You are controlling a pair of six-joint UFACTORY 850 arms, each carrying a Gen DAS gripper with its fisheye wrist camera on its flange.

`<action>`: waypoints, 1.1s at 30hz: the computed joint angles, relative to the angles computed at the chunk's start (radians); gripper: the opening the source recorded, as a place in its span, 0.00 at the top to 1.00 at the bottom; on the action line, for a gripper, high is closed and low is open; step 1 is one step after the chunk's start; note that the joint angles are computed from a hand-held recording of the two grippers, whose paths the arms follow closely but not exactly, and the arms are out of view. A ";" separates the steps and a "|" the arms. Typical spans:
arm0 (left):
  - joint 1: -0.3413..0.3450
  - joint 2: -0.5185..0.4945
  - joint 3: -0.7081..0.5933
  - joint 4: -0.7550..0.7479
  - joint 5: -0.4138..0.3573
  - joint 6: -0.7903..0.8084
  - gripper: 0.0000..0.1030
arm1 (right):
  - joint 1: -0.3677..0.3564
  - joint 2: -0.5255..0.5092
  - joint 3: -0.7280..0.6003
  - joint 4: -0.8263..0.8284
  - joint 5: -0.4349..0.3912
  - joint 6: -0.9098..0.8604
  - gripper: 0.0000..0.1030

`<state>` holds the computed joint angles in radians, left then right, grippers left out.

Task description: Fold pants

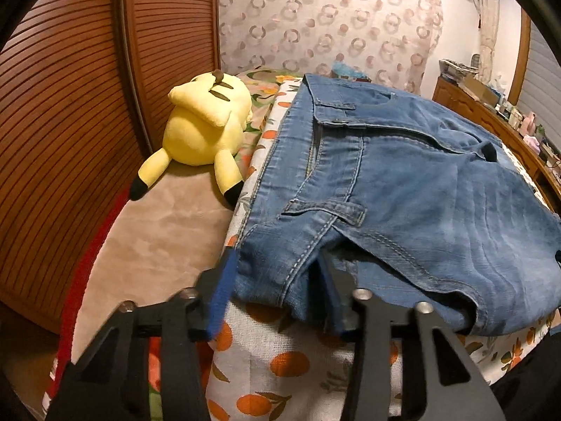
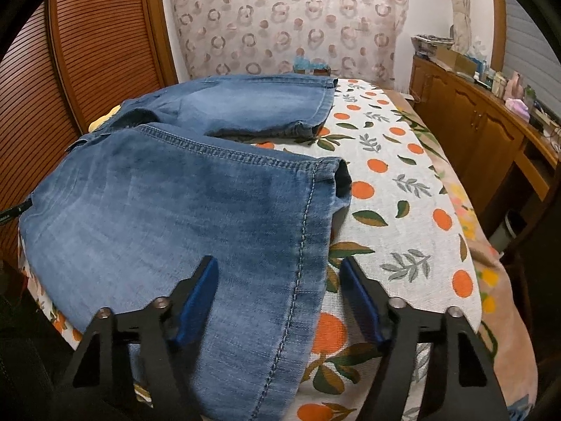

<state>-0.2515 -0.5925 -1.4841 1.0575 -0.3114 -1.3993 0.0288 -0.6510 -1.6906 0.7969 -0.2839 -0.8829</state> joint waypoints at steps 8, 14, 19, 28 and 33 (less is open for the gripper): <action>-0.037 0.025 0.001 0.178 -0.030 -0.125 0.88 | -0.009 -0.012 -0.033 0.046 -0.026 -0.036 0.89; -0.048 0.042 -0.044 0.297 -0.018 -0.191 0.89 | -0.021 0.016 -0.031 0.317 -0.041 -0.311 0.93; -0.051 0.007 -0.136 0.326 -0.020 -0.159 0.89 | -0.009 0.013 -0.084 0.385 -0.039 -0.418 0.94; -0.044 -0.122 -0.372 0.128 -0.026 0.100 0.89 | 0.028 -0.166 -0.387 0.085 -0.072 -0.137 0.94; -0.046 -0.160 -0.425 0.019 -0.029 0.213 0.89 | 0.041 -0.367 -0.678 -0.238 -0.201 0.196 0.94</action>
